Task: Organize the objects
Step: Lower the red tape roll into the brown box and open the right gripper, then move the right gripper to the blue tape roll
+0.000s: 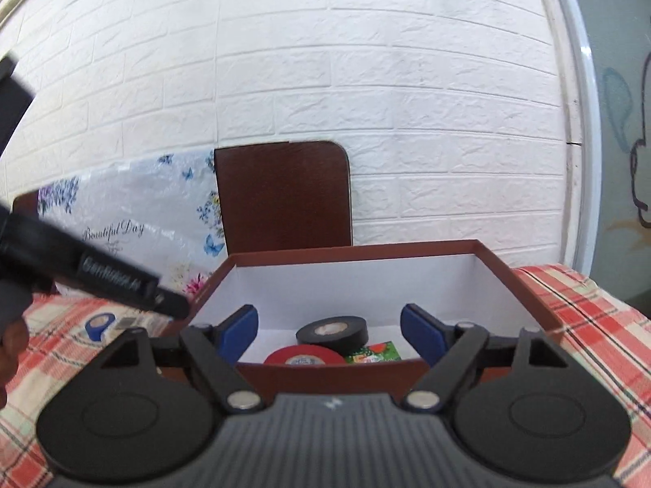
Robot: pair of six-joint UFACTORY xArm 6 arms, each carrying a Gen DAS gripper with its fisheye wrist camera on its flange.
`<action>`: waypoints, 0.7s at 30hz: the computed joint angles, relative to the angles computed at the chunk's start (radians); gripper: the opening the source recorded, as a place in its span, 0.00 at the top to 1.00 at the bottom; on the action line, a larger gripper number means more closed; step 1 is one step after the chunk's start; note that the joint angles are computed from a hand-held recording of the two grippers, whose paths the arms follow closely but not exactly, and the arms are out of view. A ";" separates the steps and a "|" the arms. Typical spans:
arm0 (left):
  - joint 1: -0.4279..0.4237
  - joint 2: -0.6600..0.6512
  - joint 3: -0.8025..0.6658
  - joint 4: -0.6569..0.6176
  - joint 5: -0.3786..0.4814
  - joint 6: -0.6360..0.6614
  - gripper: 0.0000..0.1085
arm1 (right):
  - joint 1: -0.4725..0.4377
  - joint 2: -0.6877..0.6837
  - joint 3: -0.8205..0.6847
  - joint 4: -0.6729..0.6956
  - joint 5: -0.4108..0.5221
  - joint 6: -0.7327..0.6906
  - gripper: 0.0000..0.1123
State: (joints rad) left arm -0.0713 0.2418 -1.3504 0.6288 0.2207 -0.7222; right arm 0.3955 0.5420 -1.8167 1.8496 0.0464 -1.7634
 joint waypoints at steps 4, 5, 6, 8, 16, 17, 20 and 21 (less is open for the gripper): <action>0.035 -0.090 0.118 0.091 0.015 -0.087 0.57 | -0.007 -0.106 0.139 -0.056 0.049 0.094 0.29; 0.045 -0.105 0.140 0.106 0.019 -0.105 0.56 | -0.003 -0.124 0.163 -0.086 0.061 0.128 0.29; 0.055 -0.117 0.159 0.114 0.029 -0.119 0.55 | 0.004 -0.140 0.187 -0.103 0.069 0.145 0.29; 0.073 -0.129 0.183 0.114 0.061 -0.136 0.55 | 0.023 -0.161 0.226 -0.169 0.084 0.194 0.29; 0.173 -0.147 0.250 0.185 0.096 -0.254 0.53 | 0.110 -0.216 0.345 -0.465 0.140 0.405 0.29; 0.187 -0.146 0.256 0.192 0.094 -0.265 0.53 | 0.119 -0.215 0.351 -0.515 0.149 0.447 0.30; 0.235 -0.139 0.273 0.222 0.071 -0.285 0.53 | 0.143 -0.197 0.349 -0.656 0.168 0.571 0.31; 0.260 -0.135 0.276 0.275 0.055 -0.326 0.53 | 0.149 -0.186 0.341 -0.706 0.177 0.612 0.32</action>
